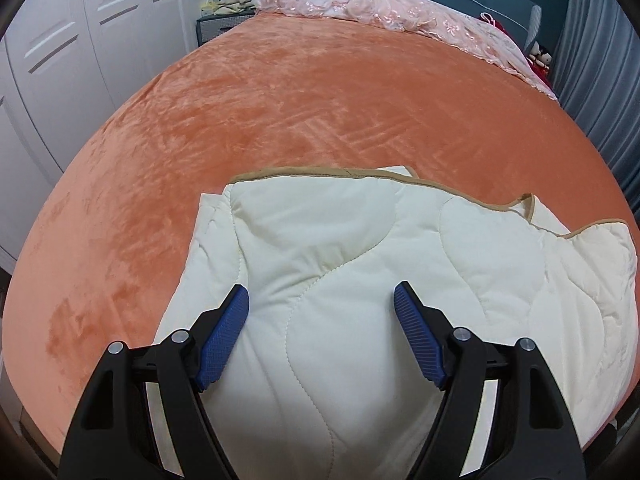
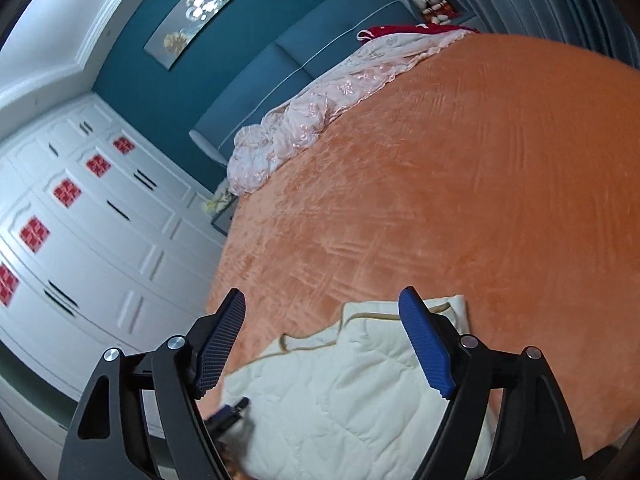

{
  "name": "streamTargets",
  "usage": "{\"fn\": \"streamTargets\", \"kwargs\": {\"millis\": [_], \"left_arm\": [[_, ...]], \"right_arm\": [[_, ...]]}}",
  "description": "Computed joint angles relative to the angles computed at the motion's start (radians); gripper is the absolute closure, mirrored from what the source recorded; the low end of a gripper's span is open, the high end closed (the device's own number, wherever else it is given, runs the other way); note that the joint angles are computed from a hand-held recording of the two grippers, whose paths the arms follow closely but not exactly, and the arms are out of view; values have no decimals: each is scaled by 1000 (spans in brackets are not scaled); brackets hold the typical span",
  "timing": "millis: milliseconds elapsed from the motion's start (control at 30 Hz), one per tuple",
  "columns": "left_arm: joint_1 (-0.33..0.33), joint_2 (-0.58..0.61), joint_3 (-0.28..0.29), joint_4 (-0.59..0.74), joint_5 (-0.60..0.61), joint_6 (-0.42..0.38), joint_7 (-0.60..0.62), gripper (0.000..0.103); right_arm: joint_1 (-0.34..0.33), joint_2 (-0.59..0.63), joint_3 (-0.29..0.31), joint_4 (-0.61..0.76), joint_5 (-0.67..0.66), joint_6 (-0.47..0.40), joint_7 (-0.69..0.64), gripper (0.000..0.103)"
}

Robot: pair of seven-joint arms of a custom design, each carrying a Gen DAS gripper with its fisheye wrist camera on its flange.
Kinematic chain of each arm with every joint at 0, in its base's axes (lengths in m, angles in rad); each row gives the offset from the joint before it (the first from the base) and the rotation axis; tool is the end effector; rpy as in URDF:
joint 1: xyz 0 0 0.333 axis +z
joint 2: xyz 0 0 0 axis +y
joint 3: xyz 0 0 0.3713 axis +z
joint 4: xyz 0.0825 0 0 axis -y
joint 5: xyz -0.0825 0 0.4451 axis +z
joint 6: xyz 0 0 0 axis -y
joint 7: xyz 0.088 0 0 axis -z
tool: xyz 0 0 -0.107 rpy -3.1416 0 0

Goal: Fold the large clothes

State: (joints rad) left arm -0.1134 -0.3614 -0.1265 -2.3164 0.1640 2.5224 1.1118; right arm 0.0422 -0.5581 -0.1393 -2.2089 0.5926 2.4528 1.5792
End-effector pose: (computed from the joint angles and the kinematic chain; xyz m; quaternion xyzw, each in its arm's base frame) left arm 0.5050 -0.1319 0.5744 -0.7124 0.6393 -0.2137 0.1952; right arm 0.4599 -0.0640 0.7241 -0.4796 0.7425 -0.0690 0.4625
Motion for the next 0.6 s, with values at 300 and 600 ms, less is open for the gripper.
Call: {"fn": "streamTargets", "kwargs": {"millis": [300,600], "left_arm": [[-58,-24,11,13,-79,41,83,30],[-30,49,-16,21,-46,35,17,30]], "right_arm": [[13,70,142,-69,-246,-40,-42,29],[34,193,174,-75,-366,33,13,40]]}}
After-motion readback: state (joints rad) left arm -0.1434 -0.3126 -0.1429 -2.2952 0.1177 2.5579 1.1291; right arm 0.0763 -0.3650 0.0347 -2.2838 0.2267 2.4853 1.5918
